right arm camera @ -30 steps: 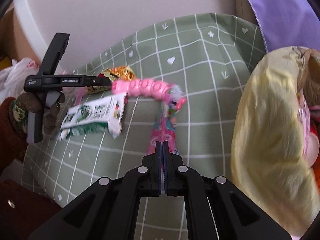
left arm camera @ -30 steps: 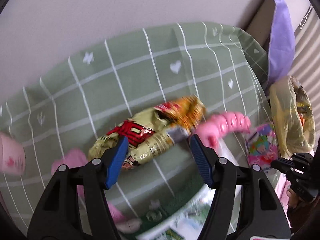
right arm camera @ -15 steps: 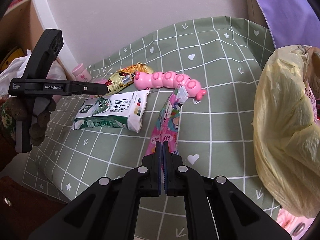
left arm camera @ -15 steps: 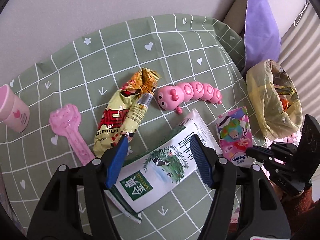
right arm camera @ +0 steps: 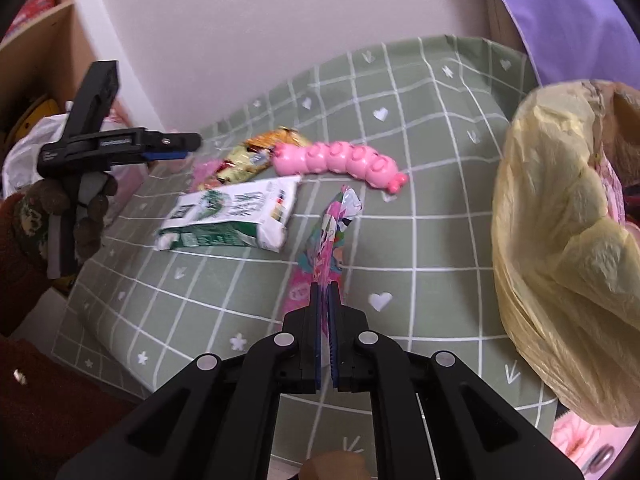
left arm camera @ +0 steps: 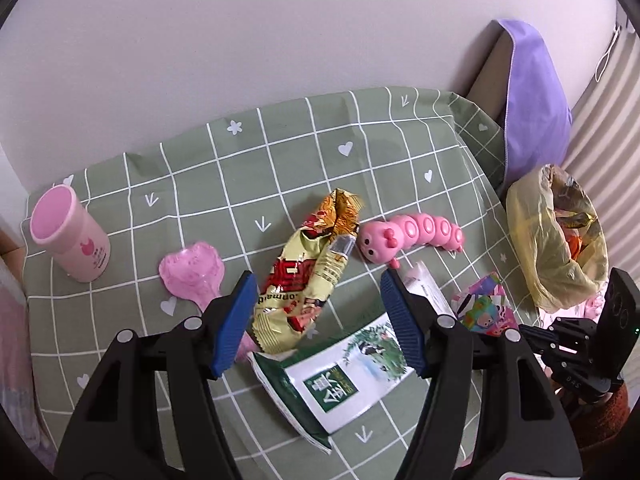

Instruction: Collect trash

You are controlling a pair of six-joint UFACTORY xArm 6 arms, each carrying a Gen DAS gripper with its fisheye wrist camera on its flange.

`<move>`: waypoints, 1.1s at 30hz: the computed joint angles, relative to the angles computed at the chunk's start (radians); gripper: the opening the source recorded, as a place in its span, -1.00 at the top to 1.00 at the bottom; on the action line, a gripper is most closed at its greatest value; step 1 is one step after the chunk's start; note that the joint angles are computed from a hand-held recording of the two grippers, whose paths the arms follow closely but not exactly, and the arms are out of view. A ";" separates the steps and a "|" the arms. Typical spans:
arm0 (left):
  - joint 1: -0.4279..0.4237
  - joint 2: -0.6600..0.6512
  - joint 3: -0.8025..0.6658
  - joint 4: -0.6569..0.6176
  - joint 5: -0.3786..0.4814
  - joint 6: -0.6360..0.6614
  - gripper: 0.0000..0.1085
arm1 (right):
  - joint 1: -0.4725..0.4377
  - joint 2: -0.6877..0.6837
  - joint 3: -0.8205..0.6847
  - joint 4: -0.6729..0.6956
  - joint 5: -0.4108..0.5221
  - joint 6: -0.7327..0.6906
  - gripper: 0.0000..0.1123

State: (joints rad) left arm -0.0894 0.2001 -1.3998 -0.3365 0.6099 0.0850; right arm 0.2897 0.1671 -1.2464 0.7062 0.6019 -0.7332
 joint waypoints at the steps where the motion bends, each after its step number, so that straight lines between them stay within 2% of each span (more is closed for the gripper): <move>1: 0.002 0.005 -0.002 -0.001 -0.002 0.005 -0.12 | 0.001 0.007 -0.005 -0.001 0.002 0.017 0.89; 7: 0.010 0.030 -0.003 0.047 -0.036 -0.001 -0.12 | 0.031 -0.005 0.010 0.105 -0.037 -0.016 0.88; 10: 0.023 0.022 0.017 0.051 -0.065 -0.011 -0.12 | 0.047 -0.037 0.061 0.210 -0.177 -0.063 0.88; 12: 0.035 0.006 0.047 0.105 -0.093 -0.075 -0.12 | 0.047 -0.042 0.076 0.137 -0.227 0.000 0.88; 14: 0.045 -0.008 0.073 0.153 -0.103 -0.141 -0.12 | 0.027 -0.022 0.051 0.006 -0.158 0.107 0.88; 16: 0.056 -0.018 0.091 0.161 -0.103 -0.178 -0.12 | 0.011 0.018 -0.003 -0.135 -0.044 0.239 0.88; 18: 0.060 -0.019 0.097 0.167 -0.101 -0.197 -0.12 | 0.014 0.039 -0.025 -0.196 -0.007 0.293 0.88; 24: 0.060 -0.029 0.114 0.171 -0.108 -0.201 -0.12 | 0.050 0.051 -0.044 -0.174 -0.058 0.235 0.88; 30: 0.063 -0.036 0.126 0.142 -0.121 -0.178 -0.12 | 0.097 0.102 -0.148 -0.019 -0.076 0.020 0.88; 33: 0.066 -0.039 0.128 0.104 -0.131 -0.164 -0.12 | 0.108 0.205 -0.275 -0.140 -0.097 0.060 0.88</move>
State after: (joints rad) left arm -0.0233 0.1616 -1.2717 -0.2329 0.4784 -0.0788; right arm 0.3977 0.3719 -1.5211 0.5662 0.5046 -0.6731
